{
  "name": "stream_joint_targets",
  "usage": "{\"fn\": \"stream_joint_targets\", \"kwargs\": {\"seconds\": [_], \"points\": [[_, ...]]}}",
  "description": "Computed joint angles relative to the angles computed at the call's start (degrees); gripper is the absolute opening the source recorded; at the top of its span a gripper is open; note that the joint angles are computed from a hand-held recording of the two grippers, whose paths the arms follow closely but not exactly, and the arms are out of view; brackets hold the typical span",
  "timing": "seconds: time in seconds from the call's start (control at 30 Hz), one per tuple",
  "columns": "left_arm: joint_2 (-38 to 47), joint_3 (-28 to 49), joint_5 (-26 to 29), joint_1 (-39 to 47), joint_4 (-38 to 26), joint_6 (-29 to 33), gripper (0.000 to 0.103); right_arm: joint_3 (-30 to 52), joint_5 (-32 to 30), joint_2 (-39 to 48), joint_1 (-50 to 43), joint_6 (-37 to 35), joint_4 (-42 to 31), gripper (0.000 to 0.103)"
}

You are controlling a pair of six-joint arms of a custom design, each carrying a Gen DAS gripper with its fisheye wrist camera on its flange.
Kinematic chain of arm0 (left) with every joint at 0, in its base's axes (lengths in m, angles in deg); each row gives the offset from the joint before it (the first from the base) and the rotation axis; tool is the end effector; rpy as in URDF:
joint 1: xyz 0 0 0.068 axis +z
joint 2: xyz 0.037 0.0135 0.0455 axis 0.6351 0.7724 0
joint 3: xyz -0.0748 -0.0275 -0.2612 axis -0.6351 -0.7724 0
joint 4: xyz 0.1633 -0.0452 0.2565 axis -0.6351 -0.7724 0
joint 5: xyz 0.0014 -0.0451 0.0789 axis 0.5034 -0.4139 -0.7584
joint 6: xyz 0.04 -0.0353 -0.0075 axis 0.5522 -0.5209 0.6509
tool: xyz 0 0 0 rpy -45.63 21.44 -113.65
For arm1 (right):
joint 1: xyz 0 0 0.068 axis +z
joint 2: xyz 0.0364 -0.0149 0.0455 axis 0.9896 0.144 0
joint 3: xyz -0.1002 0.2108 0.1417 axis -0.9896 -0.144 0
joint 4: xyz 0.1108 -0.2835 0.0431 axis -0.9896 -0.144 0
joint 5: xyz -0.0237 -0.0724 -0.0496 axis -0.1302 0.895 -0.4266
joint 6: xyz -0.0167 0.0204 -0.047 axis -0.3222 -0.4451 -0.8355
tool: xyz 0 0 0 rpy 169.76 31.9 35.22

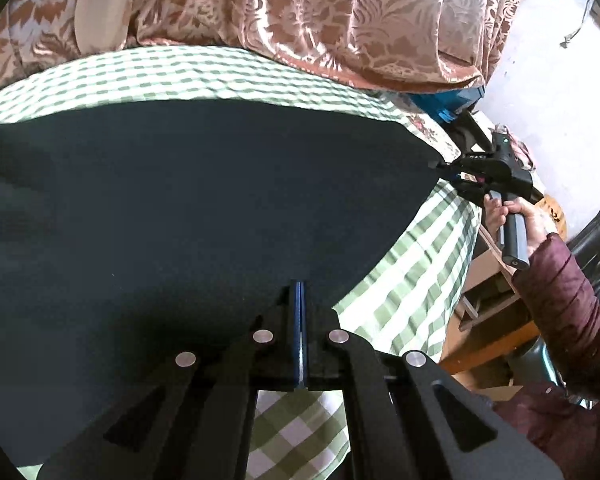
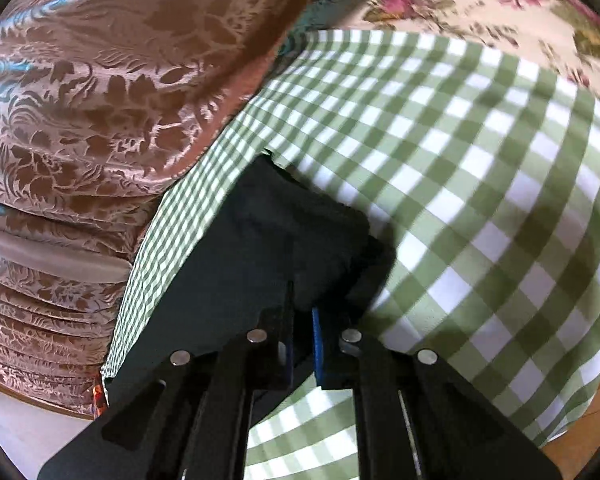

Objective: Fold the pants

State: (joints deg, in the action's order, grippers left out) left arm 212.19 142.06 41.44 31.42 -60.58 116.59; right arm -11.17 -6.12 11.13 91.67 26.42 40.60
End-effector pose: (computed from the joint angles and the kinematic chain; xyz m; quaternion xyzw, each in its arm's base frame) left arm 0.4789 -0.0925 0.1552 0.4687 0.7985 -0.3494 0.1438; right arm 0.1925 0.0236 0.1447 0.5799 0.7151 0.1702 0.3513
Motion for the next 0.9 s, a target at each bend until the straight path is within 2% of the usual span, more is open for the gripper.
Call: {"fn": "stream_joint_targets", "kwargs": {"seconds": [0.1,0.2,0.3,0.37,0.43,0.5,0.6,0.67,0.73,0.8,0.87,0.9], "points": [[0.05,-0.28,0.37,0.34,0.43,-1.09,0.0,0.35,1.23,-0.32,0.76,-0.54,-0.59,0.006],[1.27,1.03,-0.29,0.05,-0.58,-1.77,0.0,-0.75,-2.98,0.5,-2.02,-0.99,1.44,0.007],[2.41,3.04,1.55,0.79,-2.95,-2.42,0.0,-0.07,-0.96,-1.06,-0.12,-0.15,-1.16,0.008],[4.34,6.35,3.77,1.85,-7.09,-1.87,0.0,0.41,1.04,-2.38,1.32,0.73,-2.71,0.006],[4.86,7.75,5.08,3.11,-8.96,-1.43,0.0,3.26,4.51,-1.32,3.97,0.24,-6.05,0.006],[5.05,8.61,5.76,4.18,-9.98,-1.01,0.0,4.63,5.22,0.25,4.24,0.14,-7.35,0.005],[5.73,10.58,7.38,6.7,-11.72,-1.0,0.0,3.49,1.93,2.51,1.4,0.85,-5.82,0.005],[4.67,9.44,7.22,8.52,-8.85,-3.43,0.0,2.81,1.53,2.89,1.14,1.95,-5.13,0.005],[4.14,8.64,6.73,10.41,-5.81,-6.8,0.0,3.09,1.44,1.81,1.82,2.66,-5.85,0.015],[4.32,8.87,5.66,11.66,-4.18,-8.85,0.0,4.76,3.99,0.71,4.93,3.82,-9.15,0.038],[4.21,8.54,5.88,13.25,-3.08,-9.92,0.0,4.66,3.98,-1.92,8.34,4.2,-8.12,0.039],[3.89,8.01,6.05,13.79,-2.47,-10.25,0.0,3.62,2.28,-3.03,9.95,3.25,-3.83,0.039]]}}
